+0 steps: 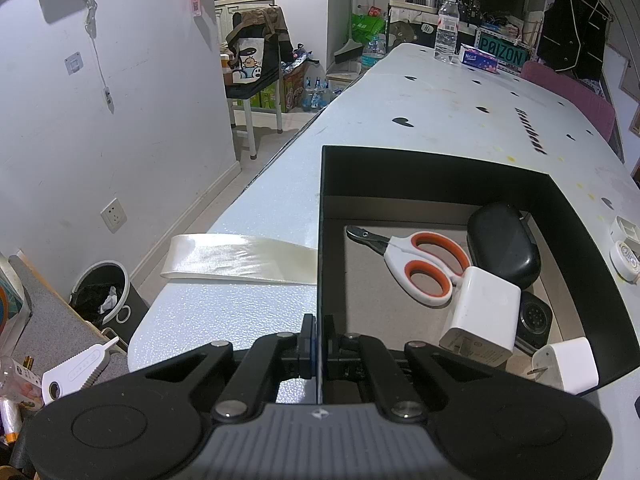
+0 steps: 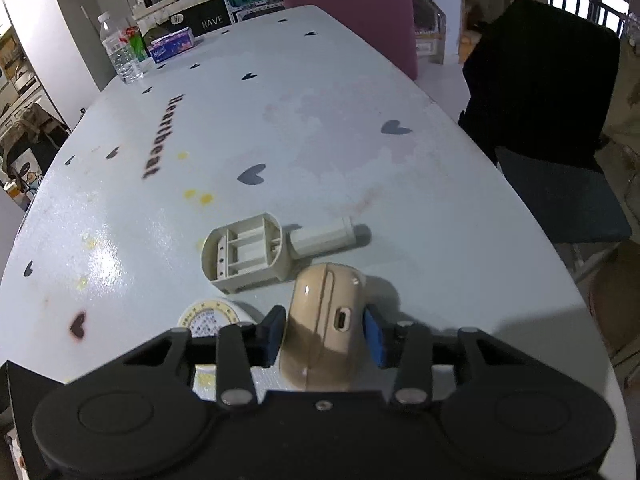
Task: Organize rigid objects
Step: 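Carry the beige earbud case with the right gripper into the box and release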
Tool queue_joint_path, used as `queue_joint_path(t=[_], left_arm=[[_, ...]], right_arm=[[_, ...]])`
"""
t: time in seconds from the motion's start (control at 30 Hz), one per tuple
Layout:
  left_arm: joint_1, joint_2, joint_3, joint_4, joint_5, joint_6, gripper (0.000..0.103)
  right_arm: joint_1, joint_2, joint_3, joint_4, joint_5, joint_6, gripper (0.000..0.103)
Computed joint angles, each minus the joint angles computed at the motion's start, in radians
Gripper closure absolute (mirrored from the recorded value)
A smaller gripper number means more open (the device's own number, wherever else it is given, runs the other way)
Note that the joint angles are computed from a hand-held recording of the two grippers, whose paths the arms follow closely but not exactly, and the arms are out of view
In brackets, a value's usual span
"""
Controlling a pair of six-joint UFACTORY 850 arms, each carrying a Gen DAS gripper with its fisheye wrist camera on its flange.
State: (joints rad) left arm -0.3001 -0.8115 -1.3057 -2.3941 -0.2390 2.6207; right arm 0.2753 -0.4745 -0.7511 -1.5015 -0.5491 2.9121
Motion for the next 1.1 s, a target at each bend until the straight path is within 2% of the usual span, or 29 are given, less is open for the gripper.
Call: queue_joint_path(t=[0.23,0.47,0.6,0.8,0.97,1.1], left_arm=[[0.0,0.0,0.0,0.001,0.0,-0.001,0.101],[0.0,0.0,0.0,-0.004,0.0,0.004,0.101],[0.0,0.0,0.0,0.003,0.0,-0.003,0.101],[0.002,-0.001,-0.001,0.032,-0.005,-0.04,0.101],[0.002,-0.001,0.0,0.038,-0.007,-0.047,0.1],[0.004,-0.001,0.0,0.071,-0.012,-0.083,0.1]], right_arm=[[0.042,0.027,0.014,0.02,-0.045,-0.025,0.06],[0.165,0.112,0.067,-0.235,-0.124,0.185,0.06],[0.209,0.105,0.011,-0.32,-0.13,0.152,0.06],[0.224,0.059,-0.11,-0.476,-0.041,0.123,0.06],[0.216,-0.044,-0.262,-0.54,0.09,0.07,0.06],[0.217,-0.143,-0.401,-0.424,0.179,-0.115,0.06]])
